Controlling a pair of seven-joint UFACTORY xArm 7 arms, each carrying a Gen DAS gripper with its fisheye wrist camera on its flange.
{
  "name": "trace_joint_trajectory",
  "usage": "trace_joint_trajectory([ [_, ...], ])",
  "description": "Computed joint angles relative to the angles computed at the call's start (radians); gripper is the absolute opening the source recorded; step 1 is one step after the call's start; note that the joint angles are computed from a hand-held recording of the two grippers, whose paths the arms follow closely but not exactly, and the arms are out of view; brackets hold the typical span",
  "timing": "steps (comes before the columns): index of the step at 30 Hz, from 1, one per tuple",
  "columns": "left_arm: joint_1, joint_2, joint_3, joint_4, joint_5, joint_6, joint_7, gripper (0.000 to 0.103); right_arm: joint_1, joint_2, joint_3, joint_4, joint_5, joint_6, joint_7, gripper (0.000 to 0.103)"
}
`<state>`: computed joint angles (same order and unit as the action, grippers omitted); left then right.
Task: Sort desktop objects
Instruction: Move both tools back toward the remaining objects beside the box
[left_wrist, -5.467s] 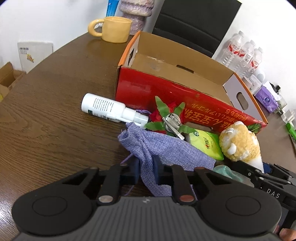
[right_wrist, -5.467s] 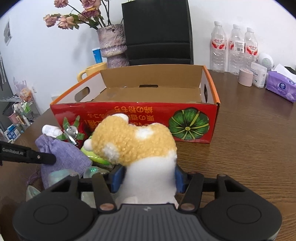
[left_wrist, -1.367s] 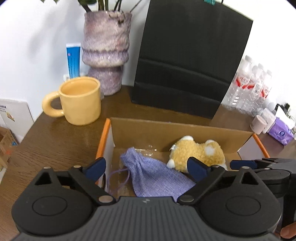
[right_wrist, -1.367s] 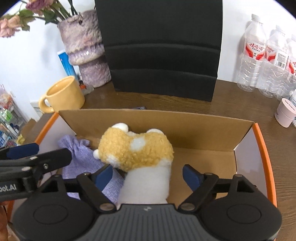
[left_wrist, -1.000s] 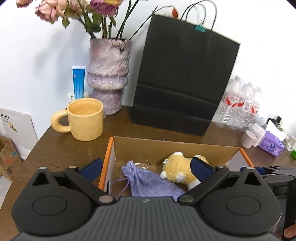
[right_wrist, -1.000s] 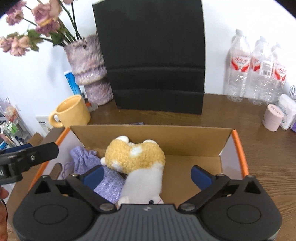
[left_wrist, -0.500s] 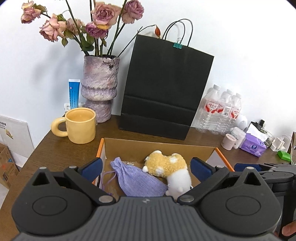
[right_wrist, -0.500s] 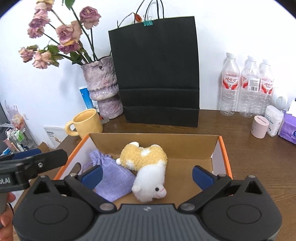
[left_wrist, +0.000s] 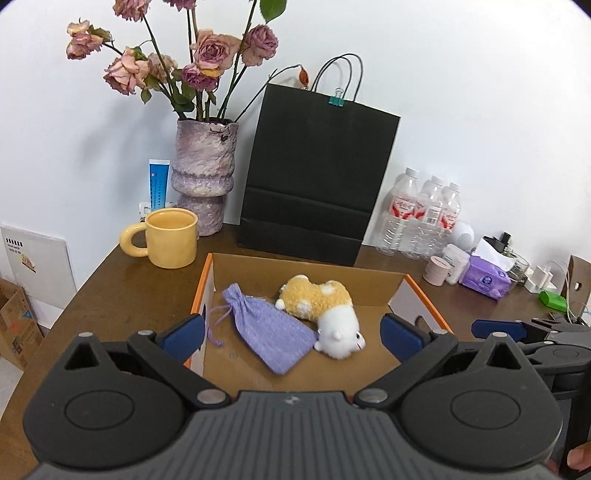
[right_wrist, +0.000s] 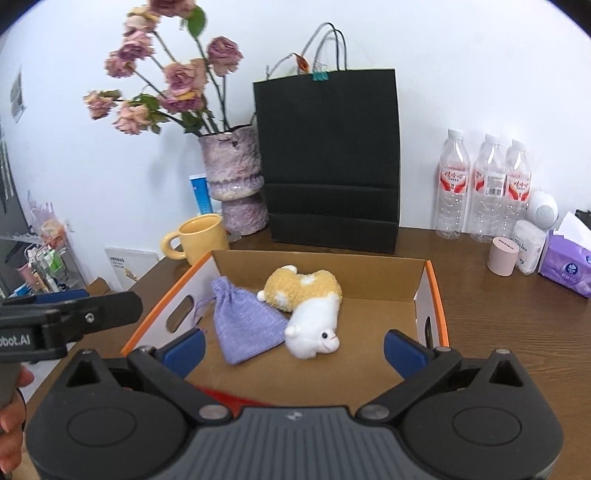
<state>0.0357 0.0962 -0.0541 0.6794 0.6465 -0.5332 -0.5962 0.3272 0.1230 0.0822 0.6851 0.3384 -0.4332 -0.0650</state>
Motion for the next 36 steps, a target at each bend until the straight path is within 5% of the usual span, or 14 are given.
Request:
trace_joint_trajectory([
  [18, -0.036, -0.169, 0.085, -0.263, -0.016, -0.09, 0.017, 0.103, 0.014, -0.17, 0.117, -0.283, 0.106, -0.133, -0.08, 0.103],
  [29, -0.054, -0.132, 0.06, -0.367, -0.202, -0.167, 0.26, 0.103, 0.025, -0.077, 0.093, -0.367, 0.012, -0.249, 0.001, 0.103],
  [36, -0.087, -0.052, 0.022, -0.366, -0.386, -0.179, 0.396, 0.103, 0.081, 0.012, 0.089, -0.371, 0.086, -0.336, -0.026, 0.103],
])
